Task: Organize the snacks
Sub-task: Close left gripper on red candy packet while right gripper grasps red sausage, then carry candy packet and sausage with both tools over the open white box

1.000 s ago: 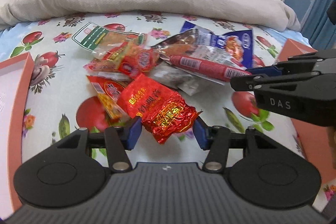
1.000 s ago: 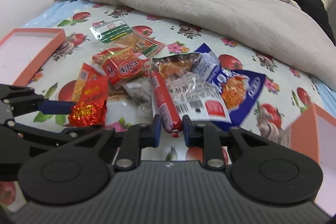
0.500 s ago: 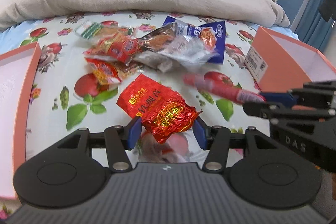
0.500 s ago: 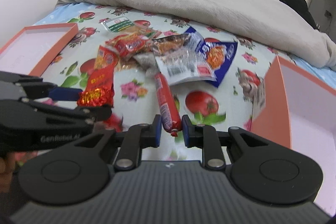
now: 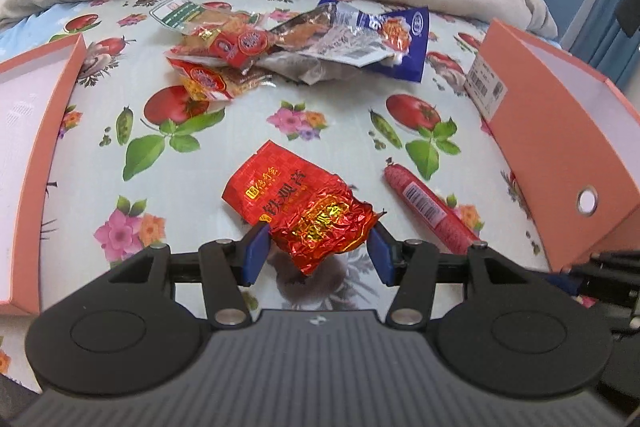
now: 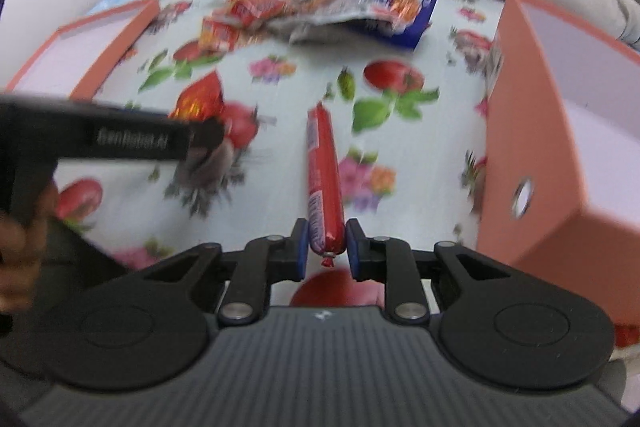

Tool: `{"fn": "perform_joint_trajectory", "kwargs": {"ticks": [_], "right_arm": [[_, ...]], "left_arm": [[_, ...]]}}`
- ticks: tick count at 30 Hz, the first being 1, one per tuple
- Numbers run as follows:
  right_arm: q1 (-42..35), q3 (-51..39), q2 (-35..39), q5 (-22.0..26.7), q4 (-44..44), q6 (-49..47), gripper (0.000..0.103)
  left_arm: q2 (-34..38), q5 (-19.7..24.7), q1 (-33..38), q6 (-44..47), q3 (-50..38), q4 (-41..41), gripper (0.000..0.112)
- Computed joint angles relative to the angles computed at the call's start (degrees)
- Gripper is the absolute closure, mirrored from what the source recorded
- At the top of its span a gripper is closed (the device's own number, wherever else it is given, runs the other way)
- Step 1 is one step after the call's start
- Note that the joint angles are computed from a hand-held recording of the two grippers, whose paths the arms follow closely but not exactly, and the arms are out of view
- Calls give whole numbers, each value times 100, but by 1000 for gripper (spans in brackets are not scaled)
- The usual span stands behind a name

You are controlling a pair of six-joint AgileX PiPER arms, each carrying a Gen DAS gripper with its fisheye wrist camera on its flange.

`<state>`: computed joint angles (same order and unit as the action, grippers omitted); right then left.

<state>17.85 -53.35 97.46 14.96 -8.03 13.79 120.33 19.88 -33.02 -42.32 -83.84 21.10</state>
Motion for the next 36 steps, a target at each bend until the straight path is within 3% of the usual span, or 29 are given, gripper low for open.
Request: {"fn": "perform_joint_trajectory", "kwargs": {"ticks": [2, 4, 6, 8, 14, 16, 17, 18, 21, 23, 30, 36], "right_arm": [[-85, 30, 36, 24, 832, -682, 79], [-123, 52, 28, -21, 1076, -829, 79], [-154, 70, 5, -160, 1169, -921, 60], [-207, 8, 45, -285, 1174, -1020, 52], [-320, -455, 444, -431, 1857, -1919, 54], [-337, -554, 595, -531, 2287, -2423, 60], [-334, -658, 709, -476, 2219, -2386, 68], [-326, -750, 819, -436, 2030, -2205, 75], [-309, -885, 1025, -383, 1926, -2062, 78], [-253, -905, 1097, -410, 1444, -1568, 79], [-257, -758, 897, -465, 1165, -1128, 80], [-268, -540, 522, -538, 98, 42, 80]], "left_arm": [[-18, 9, -21, -25, 59, 28, 53], [-32, 43, -43, -126, 108, 127, 53], [-47, 71, -36, -126, 146, 99, 53], [-60, 103, -31, -164, 164, 101, 53], [-113, 162, -46, -443, 190, 321, 53], [-130, 164, -48, -436, 197, 312, 53], [-136, 180, -53, -445, 194, 326, 53], [-137, 184, -56, -450, 193, 335, 53], [-129, 189, -60, -469, 170, 360, 53], [-122, 196, -61, -477, 153, 362, 53], [-97, 236, -49, -491, 75, 411, 53], [-163, 285, -52, -200, -54, 49, 53]]}}
